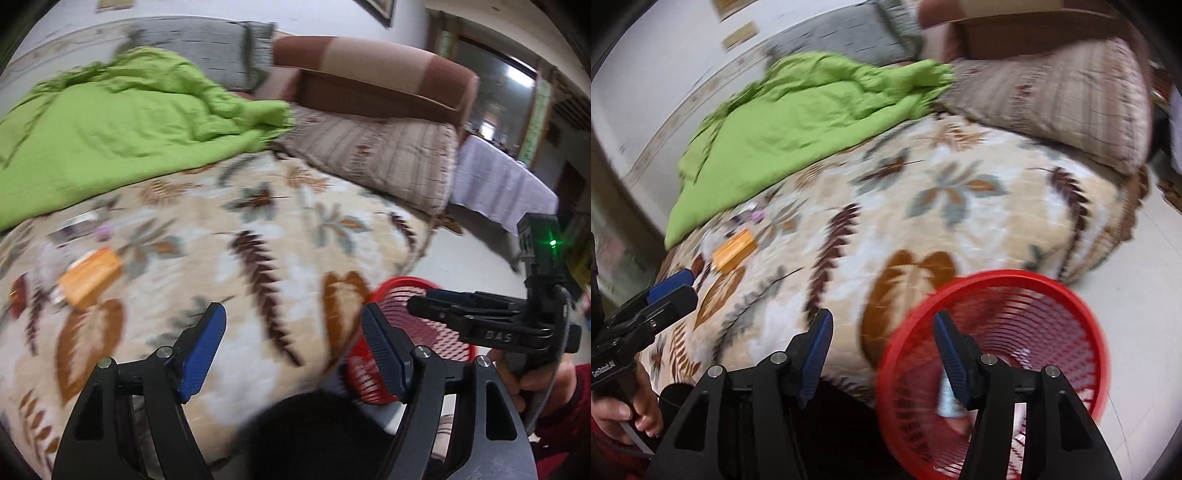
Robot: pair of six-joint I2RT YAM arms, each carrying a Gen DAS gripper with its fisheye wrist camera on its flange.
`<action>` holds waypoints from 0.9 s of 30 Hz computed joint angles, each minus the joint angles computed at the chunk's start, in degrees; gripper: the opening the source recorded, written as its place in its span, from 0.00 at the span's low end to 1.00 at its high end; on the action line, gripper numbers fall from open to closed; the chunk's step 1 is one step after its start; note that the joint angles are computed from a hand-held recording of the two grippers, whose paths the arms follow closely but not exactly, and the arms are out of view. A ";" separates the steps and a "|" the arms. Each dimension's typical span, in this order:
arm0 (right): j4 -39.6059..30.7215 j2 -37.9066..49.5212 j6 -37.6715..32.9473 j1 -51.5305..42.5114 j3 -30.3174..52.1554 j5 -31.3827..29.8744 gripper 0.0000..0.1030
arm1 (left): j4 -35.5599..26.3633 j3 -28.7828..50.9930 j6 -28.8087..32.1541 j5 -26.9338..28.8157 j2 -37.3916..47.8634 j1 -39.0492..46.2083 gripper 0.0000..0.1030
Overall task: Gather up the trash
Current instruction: 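Move the left gripper back to the bed and grasp the red candy wrapper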
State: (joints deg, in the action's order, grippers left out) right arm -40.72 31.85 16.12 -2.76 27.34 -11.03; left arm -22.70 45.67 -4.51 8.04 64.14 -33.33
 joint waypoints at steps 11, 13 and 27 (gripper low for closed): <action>14.01 18.96 8.48 28.64 6.25 14.54 0.62 | -3.19 -4.12 10.03 6.18 -5.02 26.25 0.74; 15.55 22.30 8.34 31.10 8.03 14.83 0.62 | -2.81 -3.10 11.74 8.19 -2.85 32.58 0.74; 21.04 34.78 7.37 36.60 15.11 14.79 0.63 | -2.01 19.81 10.31 11.15 30.27 54.06 0.74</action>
